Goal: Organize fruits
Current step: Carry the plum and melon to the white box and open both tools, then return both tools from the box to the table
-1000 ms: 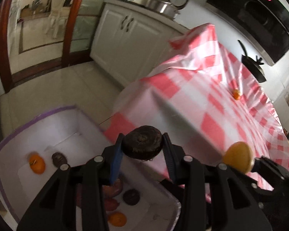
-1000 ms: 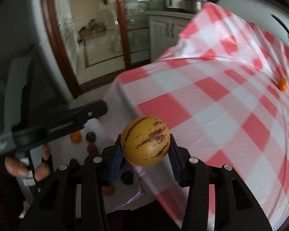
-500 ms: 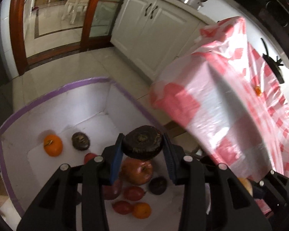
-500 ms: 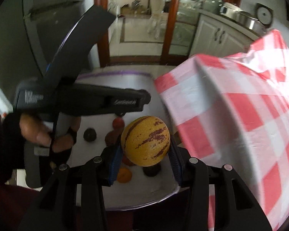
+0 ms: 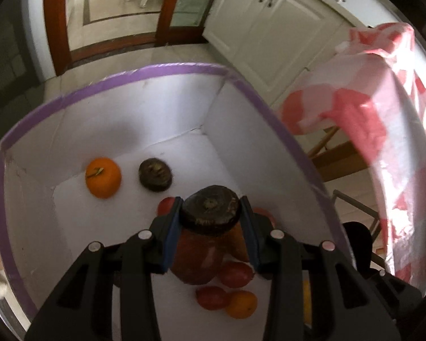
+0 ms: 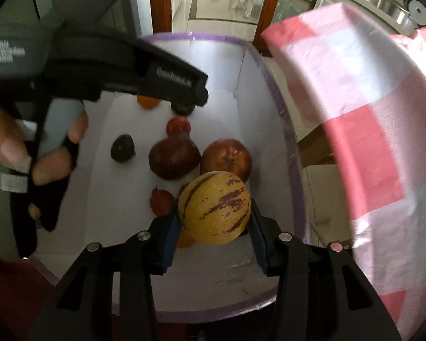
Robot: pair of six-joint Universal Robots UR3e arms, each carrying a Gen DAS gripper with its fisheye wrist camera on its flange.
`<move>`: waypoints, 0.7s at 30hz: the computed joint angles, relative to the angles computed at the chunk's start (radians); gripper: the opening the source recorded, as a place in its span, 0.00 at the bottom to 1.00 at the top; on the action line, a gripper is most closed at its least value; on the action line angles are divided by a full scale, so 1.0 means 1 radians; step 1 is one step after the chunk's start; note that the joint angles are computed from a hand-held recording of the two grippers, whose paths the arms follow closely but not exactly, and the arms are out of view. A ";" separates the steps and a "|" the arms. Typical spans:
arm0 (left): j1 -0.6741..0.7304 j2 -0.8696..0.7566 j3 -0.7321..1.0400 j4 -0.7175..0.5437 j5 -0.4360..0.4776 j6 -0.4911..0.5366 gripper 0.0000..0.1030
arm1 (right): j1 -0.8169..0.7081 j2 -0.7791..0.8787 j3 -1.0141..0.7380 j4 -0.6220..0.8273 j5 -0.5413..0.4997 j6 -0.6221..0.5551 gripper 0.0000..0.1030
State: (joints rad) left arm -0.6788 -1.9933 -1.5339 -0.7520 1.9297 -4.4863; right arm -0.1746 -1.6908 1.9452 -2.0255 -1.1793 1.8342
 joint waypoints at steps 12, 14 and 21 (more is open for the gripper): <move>-0.019 0.004 0.022 -0.101 0.042 -0.074 0.48 | 0.055 0.022 0.062 -0.102 -0.010 0.017 0.55; -0.021 0.016 0.007 -0.111 0.063 -0.111 0.65 | 0.048 0.019 0.061 -0.098 0.004 0.014 0.64; -0.034 0.040 0.035 -0.221 0.137 -0.225 0.93 | 0.000 -0.025 0.039 -0.035 0.076 -0.020 0.77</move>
State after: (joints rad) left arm -0.7131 -1.9535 -1.4991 -0.9732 2.0668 -4.7110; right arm -0.1744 -1.7158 1.9845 -2.0608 -1.1030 1.8147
